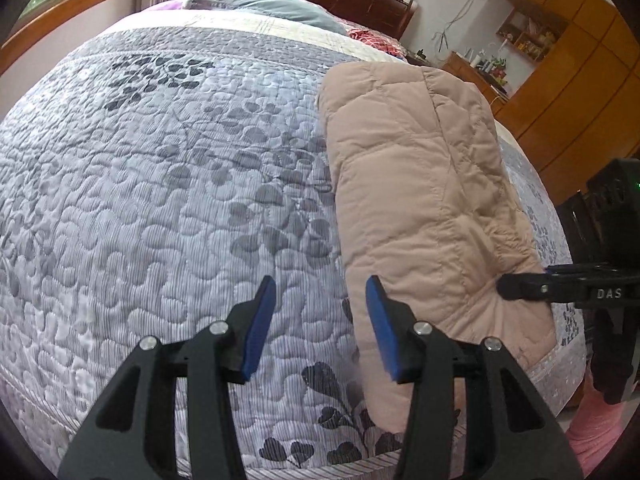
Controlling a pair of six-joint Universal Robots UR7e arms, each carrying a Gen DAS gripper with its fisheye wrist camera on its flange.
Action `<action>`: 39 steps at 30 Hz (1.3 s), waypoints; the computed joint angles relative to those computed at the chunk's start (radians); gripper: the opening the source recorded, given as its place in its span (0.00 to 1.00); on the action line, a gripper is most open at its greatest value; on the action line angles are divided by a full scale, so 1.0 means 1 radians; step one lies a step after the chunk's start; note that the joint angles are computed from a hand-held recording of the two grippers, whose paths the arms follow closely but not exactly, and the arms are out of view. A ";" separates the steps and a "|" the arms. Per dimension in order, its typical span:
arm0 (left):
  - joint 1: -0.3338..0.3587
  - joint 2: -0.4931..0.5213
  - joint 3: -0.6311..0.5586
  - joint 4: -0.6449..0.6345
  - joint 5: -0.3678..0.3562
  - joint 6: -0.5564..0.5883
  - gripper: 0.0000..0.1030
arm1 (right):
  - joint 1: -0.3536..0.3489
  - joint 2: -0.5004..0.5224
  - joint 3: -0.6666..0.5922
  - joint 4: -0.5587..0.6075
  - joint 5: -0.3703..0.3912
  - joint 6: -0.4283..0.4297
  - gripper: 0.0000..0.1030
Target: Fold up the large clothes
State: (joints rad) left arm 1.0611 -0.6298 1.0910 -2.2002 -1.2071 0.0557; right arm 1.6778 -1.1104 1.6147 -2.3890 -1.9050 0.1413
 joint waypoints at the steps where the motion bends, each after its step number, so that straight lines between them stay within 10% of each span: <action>1: 0.000 -0.001 -0.001 -0.001 -0.004 -0.003 0.45 | 0.011 -0.016 0.012 -0.017 -0.013 -0.024 0.18; 19: -0.087 0.030 0.009 -0.015 -0.202 0.109 0.44 | 0.019 -0.290 0.250 -0.158 -0.194 -0.065 0.17; 39: -0.098 0.107 0.054 -0.034 -0.128 0.211 0.49 | -0.229 -0.339 0.467 -0.376 0.022 -0.145 0.24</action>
State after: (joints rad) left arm 0.9628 -0.5228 1.1450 -2.2346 -1.3350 0.2669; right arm 1.4493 -1.4496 2.0816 -2.7648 -1.8833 -0.0039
